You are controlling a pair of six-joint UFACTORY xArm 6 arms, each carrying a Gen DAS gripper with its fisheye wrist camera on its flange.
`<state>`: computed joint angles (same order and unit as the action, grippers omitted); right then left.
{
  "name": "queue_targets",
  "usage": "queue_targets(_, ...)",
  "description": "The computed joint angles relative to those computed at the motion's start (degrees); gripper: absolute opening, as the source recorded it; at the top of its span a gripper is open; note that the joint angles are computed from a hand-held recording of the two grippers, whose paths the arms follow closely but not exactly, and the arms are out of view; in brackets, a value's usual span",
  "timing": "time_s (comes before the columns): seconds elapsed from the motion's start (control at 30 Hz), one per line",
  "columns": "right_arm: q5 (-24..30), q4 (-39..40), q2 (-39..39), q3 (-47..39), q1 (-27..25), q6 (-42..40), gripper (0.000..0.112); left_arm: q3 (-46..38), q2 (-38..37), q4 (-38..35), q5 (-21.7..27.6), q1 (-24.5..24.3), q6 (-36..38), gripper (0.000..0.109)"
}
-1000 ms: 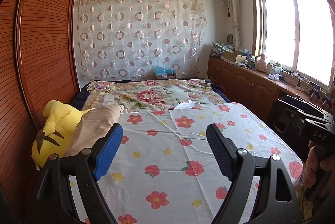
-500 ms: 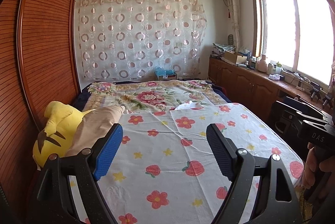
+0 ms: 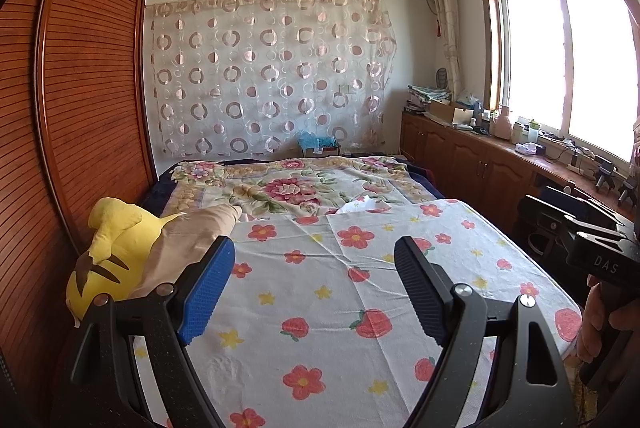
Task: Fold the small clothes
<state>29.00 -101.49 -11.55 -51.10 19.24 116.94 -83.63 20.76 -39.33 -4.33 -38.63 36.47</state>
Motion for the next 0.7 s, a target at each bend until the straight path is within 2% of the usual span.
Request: queue_targets(0.7,-0.46,-0.58,0.20,0.01,-0.22,0.45,0.074,-0.32,0.09,-4.07,-0.08,-0.31,4.01,0.083)
